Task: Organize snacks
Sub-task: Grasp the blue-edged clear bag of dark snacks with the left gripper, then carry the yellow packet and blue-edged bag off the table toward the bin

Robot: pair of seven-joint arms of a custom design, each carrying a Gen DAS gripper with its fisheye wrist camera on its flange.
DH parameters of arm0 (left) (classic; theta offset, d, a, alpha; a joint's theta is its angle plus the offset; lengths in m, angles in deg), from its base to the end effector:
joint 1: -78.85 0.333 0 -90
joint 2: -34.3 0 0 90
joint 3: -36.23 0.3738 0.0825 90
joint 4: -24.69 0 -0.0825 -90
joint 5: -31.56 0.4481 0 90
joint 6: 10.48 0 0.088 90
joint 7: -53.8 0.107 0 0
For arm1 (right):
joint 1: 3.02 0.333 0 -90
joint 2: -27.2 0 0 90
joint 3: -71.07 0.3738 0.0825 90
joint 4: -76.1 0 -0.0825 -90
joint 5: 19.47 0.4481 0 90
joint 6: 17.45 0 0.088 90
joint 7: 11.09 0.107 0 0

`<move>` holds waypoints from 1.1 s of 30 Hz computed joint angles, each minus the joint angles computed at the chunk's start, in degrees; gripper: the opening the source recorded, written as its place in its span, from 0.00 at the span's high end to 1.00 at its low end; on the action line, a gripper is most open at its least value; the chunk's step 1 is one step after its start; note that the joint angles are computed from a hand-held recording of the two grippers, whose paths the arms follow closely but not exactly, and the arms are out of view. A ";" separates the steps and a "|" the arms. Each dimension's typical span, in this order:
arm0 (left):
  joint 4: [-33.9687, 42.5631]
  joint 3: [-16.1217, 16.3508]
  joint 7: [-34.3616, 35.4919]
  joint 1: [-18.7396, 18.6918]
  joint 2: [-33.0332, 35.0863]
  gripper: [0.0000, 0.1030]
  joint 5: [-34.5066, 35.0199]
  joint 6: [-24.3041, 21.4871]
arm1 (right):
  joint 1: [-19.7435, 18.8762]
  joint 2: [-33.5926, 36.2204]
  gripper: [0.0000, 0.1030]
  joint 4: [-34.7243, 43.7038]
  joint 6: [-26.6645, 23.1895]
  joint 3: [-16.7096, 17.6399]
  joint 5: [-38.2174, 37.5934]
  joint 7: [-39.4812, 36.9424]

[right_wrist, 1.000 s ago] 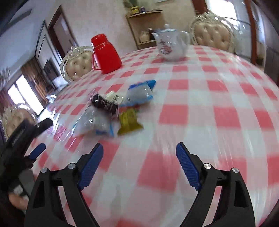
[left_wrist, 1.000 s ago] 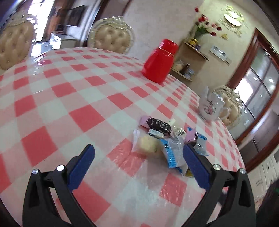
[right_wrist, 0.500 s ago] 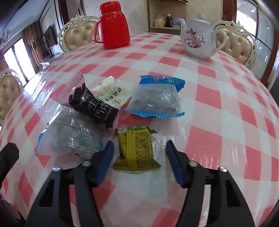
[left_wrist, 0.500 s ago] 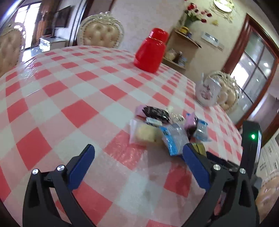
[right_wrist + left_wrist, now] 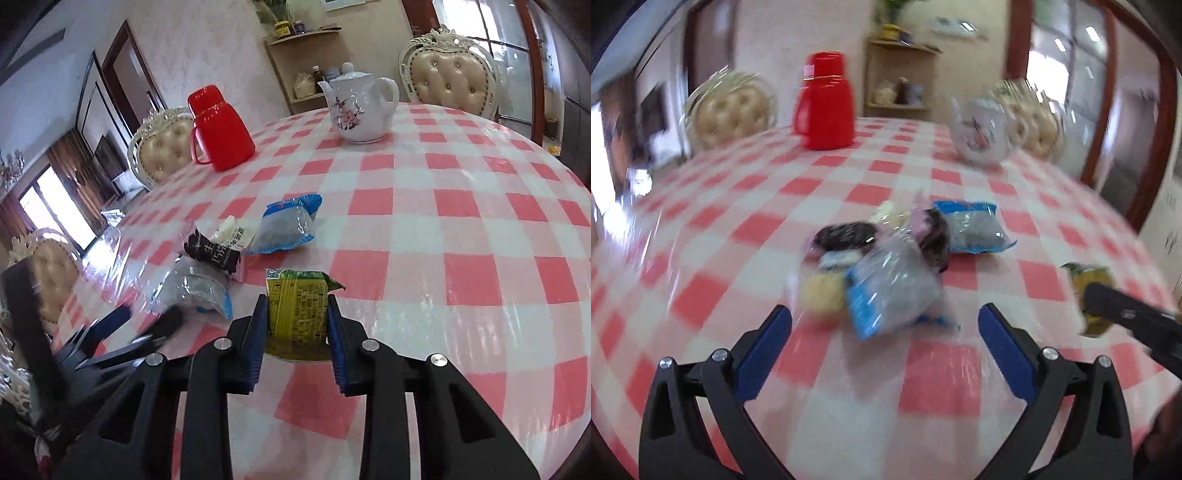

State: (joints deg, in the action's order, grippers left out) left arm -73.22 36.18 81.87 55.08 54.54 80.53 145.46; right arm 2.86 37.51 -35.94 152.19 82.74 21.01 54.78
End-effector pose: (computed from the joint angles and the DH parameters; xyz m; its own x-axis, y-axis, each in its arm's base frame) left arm 0.6932 -0.3362 0.4748 -0.0049 -0.9999 -0.0161 -0.6669 0.0153 -0.7450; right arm 0.6828 0.1615 0.4953 0.1958 -0.9283 -0.3162 -0.7029 0.0920 -0.7053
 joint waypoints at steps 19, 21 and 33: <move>-4.69 -6.99 48.81 3.48 -1.90 0.02 -27.42 2.76 | -2.89 0.14 0.70 0.64 -0.70 0.65 8.87 -1.44; -3.02 -3.67 42.88 0.77 -0.82 0.02 -24.85 2.32 | -2.54 -0.04 0.70 0.67 -0.81 0.22 9.98 -2.26; 4.80 -2.93 41.02 -0.01 5.47 0.47 -24.49 -0.50 | -0.70 0.47 0.70 0.92 -1.74 -1.67 6.81 -0.35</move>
